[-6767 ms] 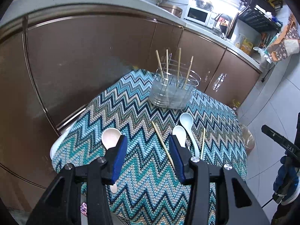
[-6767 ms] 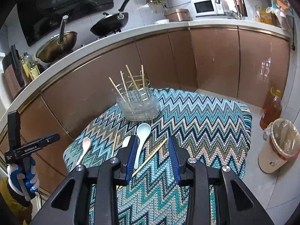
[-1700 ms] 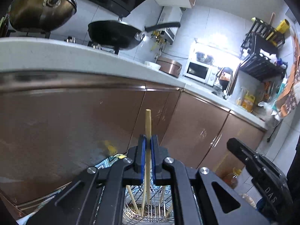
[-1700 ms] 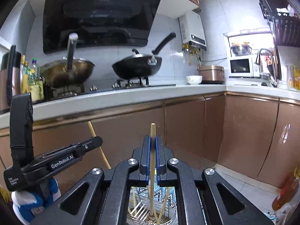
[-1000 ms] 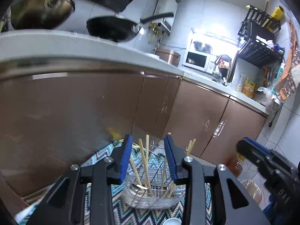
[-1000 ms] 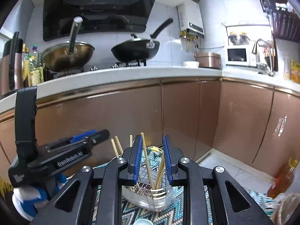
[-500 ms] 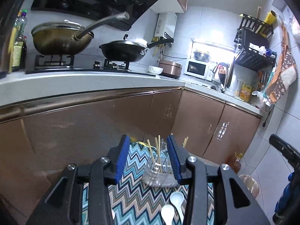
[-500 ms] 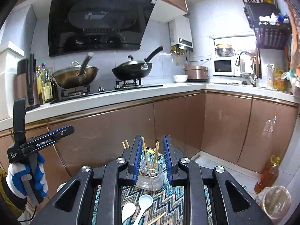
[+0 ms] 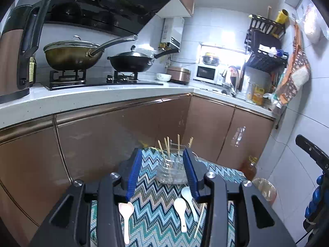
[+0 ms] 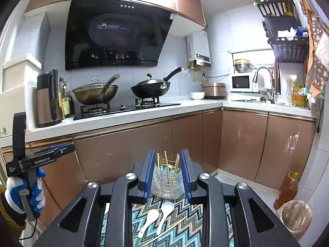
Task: Organize utensils
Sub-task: 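Open both tools and lift them back over the cloth, then lower the right tool onto a chopstick while the left tool lowers onto a white spoon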
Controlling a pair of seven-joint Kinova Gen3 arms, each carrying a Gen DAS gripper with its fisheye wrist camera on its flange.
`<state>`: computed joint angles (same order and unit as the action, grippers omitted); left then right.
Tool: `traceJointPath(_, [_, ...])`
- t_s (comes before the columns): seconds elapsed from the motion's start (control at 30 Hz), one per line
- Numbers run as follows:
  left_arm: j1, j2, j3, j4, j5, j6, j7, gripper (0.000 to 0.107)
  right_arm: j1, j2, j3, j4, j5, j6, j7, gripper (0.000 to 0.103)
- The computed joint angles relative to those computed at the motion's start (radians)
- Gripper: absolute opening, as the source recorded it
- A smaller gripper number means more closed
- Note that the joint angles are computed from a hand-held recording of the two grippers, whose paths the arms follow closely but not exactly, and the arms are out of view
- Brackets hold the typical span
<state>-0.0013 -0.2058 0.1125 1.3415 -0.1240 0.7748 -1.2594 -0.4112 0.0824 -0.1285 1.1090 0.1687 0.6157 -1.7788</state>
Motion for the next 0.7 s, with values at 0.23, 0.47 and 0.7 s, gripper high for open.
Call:
traceJointPath(0.23, [0.051, 0.040, -0.077, -0.007, 0.163, 0.079, -0.132, 0.040, -0.001, 0.003, -0.008, -0.002, -0.018, 0.062, -0.007, 0.029])
traceJointPath(0.47, [0.034, 0.145, -0.102, -0.010, 0.280, 0.113, -0.207, 0.040, 0.022, 0.116, 0.007, -0.080, -0.120, 0.179, 0.020, 0.029])
traceJointPath(0.7, [-0.003, 0.324, -0.081, -0.097, 0.350, 0.207, -0.241, 0.040, 0.075, 0.300, 0.016, -0.227, -0.254, 0.347, 0.040, 0.029])
